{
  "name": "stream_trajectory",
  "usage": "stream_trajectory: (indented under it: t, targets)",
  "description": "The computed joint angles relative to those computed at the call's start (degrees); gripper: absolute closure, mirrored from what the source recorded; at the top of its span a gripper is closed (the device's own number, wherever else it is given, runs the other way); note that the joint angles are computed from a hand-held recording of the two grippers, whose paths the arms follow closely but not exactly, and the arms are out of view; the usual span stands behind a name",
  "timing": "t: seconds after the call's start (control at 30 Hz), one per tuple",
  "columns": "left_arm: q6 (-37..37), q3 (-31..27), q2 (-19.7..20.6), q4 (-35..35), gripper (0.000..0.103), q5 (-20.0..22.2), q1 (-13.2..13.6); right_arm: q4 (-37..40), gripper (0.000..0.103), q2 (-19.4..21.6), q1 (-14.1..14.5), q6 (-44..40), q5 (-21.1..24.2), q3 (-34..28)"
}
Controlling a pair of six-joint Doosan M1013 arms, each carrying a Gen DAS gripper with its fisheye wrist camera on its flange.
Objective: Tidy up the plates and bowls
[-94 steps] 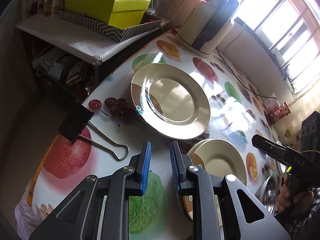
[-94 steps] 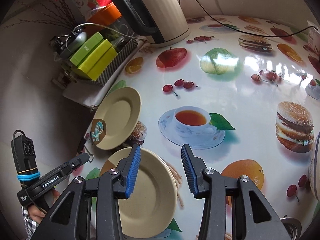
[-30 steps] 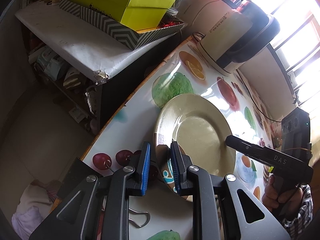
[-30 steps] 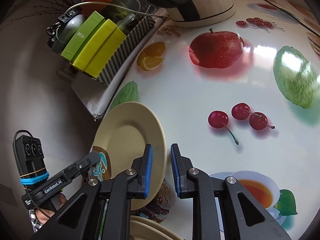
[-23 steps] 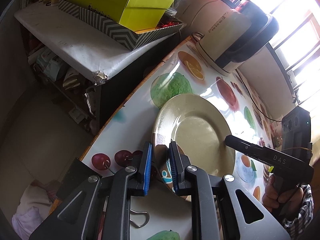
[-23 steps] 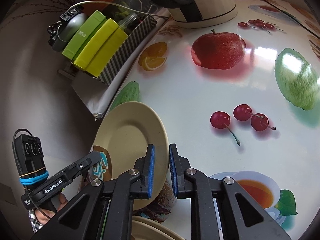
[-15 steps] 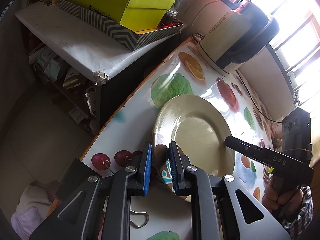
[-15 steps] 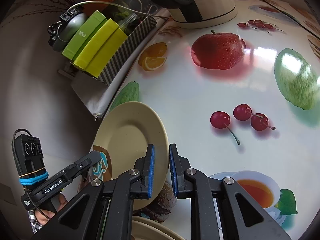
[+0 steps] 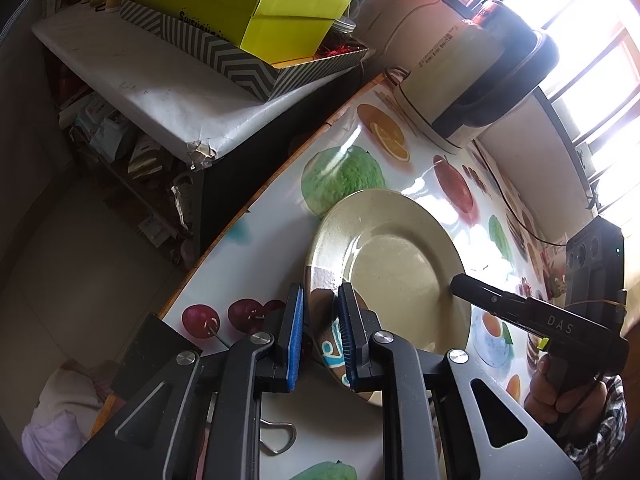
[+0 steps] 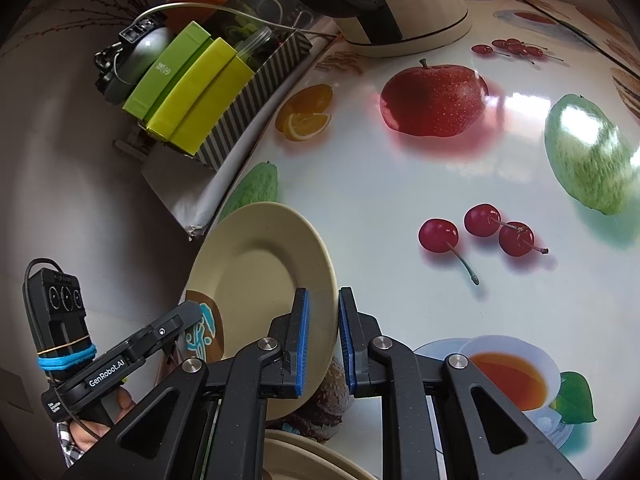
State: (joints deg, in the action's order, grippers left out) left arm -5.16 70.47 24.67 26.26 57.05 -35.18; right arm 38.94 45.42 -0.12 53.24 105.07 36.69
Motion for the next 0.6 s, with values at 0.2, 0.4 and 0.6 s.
stream_trajectory:
  t: [0.2, 0.4, 0.6]
  targets:
    - [0.13, -0.11, 0.03, 0.03, 0.086, 0.23, -0.06, 0.17, 0.088, -0.06, -0.07, 0.11, -0.07, 0.04]
    - [-0.36, -0.46, -0.08, 0.89, 0.085, 0.81, -0.44, 0.73, 0.088, -0.14, -0.27, -0.06, 0.17, -0.21]
    - [-0.69, -0.86, -0.25, 1.63, 0.085, 1.34, -0.87, 1.29, 0.088, -0.45, -0.6, -0.67, 0.38, -0.32]
